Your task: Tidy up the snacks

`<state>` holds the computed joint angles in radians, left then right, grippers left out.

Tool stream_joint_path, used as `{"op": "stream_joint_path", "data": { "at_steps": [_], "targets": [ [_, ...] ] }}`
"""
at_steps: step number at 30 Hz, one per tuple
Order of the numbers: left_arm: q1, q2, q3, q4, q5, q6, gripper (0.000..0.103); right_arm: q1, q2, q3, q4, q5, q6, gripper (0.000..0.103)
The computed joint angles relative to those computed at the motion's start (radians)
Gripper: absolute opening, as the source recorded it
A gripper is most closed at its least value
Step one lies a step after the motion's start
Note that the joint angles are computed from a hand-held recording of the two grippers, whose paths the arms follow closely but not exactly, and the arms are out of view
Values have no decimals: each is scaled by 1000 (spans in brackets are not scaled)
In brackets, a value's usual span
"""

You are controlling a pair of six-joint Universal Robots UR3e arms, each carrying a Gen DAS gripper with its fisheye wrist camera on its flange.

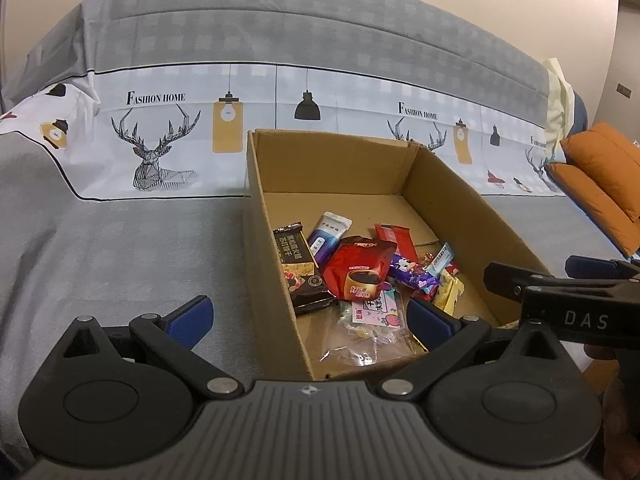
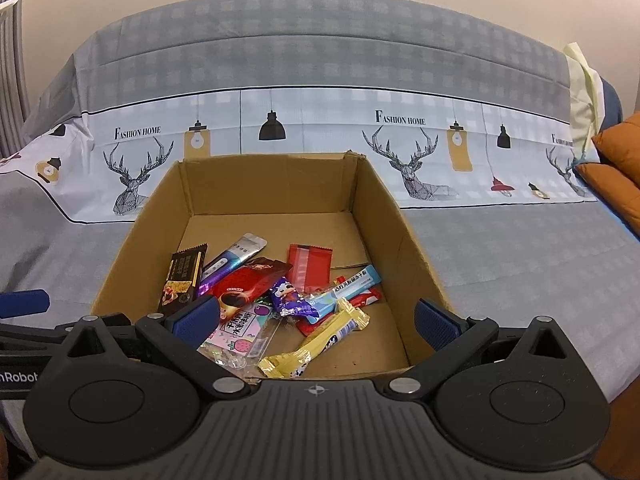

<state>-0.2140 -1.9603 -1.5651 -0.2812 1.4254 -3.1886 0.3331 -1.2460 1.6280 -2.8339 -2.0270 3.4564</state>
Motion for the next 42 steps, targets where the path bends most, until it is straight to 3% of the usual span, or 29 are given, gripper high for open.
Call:
{"op": "stream_joint_path", "data": {
  "at_steps": [42],
  "targets": [
    [-1, 1, 3, -12, 2, -4, 103, 1, 4, -2, 3, -5, 1, 103]
  ]
}}
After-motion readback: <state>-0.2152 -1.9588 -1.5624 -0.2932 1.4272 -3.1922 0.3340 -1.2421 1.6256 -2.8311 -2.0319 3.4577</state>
